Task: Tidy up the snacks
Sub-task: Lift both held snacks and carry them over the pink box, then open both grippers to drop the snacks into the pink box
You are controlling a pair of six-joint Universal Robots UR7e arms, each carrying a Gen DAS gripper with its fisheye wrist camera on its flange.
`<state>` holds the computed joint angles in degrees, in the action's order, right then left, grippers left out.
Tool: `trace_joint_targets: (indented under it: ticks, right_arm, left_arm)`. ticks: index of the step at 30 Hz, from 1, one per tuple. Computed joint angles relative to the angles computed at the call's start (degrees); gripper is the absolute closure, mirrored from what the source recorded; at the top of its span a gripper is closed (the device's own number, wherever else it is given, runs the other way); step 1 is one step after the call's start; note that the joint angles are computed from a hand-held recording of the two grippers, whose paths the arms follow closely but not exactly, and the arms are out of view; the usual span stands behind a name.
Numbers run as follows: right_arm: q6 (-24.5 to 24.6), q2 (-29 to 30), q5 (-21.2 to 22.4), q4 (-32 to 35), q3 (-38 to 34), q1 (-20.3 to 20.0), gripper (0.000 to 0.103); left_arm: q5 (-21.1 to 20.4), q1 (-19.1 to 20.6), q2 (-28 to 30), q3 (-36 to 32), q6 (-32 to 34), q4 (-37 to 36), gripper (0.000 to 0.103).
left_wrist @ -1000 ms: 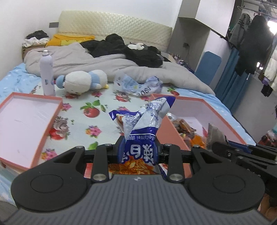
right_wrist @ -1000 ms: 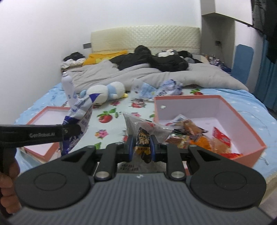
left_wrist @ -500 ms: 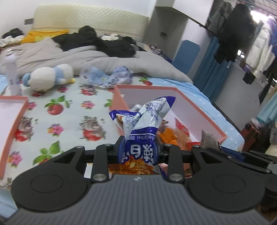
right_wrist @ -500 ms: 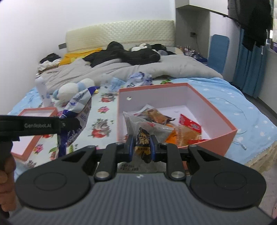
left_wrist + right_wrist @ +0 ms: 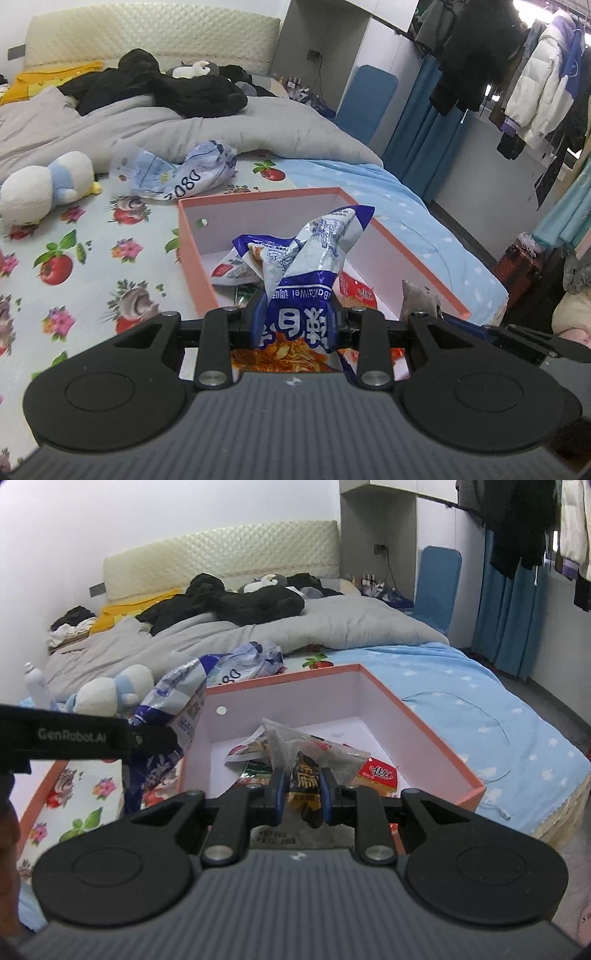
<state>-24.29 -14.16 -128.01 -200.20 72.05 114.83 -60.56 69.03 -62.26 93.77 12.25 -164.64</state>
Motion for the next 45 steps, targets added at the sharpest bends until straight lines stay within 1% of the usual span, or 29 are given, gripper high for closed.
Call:
trace_joint_targets:
  ticks: [2, 6, 10, 14, 19, 24, 25, 26, 27, 28, 30, 36, 39, 42, 45]
  right_arm:
    - [0.34, 0.35, 0.51, 1.48, -1.45, -0.65, 0.080]
    - [2.07, 1.61, 1.97, 5.67, -5.24, -2.28, 0.080]
    - [2.45, 2.82, 2.81, 9.03, -8.70, -3.28, 0.080]
    - [1.84, 4.61, 2.97, 11.90, -12.76, -4.24, 0.080]
    - [3.13, 6.47, 3.44, 15.91, -16.86, -5.52, 0.079]
    - [4.67, 7.70, 3.97, 18.87, -19.20, -6.24, 0.079]
    - [4.69, 7.87, 4.09, 19.03, -19.56, -6.31, 0.076]
    - [4.84, 7.90, 4.33, 19.14, -19.65, -6.34, 0.070]
    - [4.94, 7.99, 4.32, 19.18, -19.80, -6.32, 0.058]
    - [4.82, 8.08, 4.23, 18.96, -19.88, -6.26, 0.054]
    - [4.64, 8.11, 3.86, 18.96, -20.00, -6.11, 0.054]
    - [4.93, 5.58, 3.23, 15.11, -15.08, -4.97, 0.054]
    - [5.61, 3.86, 3.49, 13.15, -12.29, -4.13, 0.054]
    - [4.77, 2.43, 3.72, 10.23, -9.78, -2.91, 0.054]
    - [4.81, 0.60, 4.84, 8.14, -7.05, -1.81, 0.054]
  left_arm:
    - [-0.73, 0.69, 2.13, -3.37, 0.61, 1.76, 0.066]
    - [-0.83, 1.78, 6.10, -9.31, 1.17, 4.62, 0.066]
    - [-0.98, 2.68, 9.28, -14.29, 1.22, 7.40, 0.066]
    - [-1.59, 3.59, 11.89, -18.07, 1.37, 9.91, 0.066]
    - [0.02, 4.24, 14.88, -21.86, 2.40, 10.83, 0.065]
    - [0.05, 4.86, 16.50, -24.83, 2.68, 12.31, 0.065]
    - [0.18, 4.94, 16.66, -25.14, 2.47, 12.45, 0.061]
    - [0.15, 5.04, 16.83, -25.63, 2.19, 13.24, 0.059]
    - [-0.48, 5.19, 16.85, -25.91, 2.21, 13.81, 0.053]
    - [-0.63, 5.18, 16.79, -25.77, 2.23, 13.61, 0.045]
    - [-0.53, 5.00, 16.26, -24.73, 2.80, 12.23, 0.040]
    - [-0.48, 3.90, 12.85, -20.51, 2.73, 10.90, 0.040]
    - [-0.74, 3.05, 10.18, -17.31, 2.18, 9.40, 0.040]
    - [-0.57, 1.81, 7.25, -13.81, 2.10, 7.30, 0.040]
    - [-0.20, 0.40, 4.18, -10.28, 2.48, 5.34, 0.040]
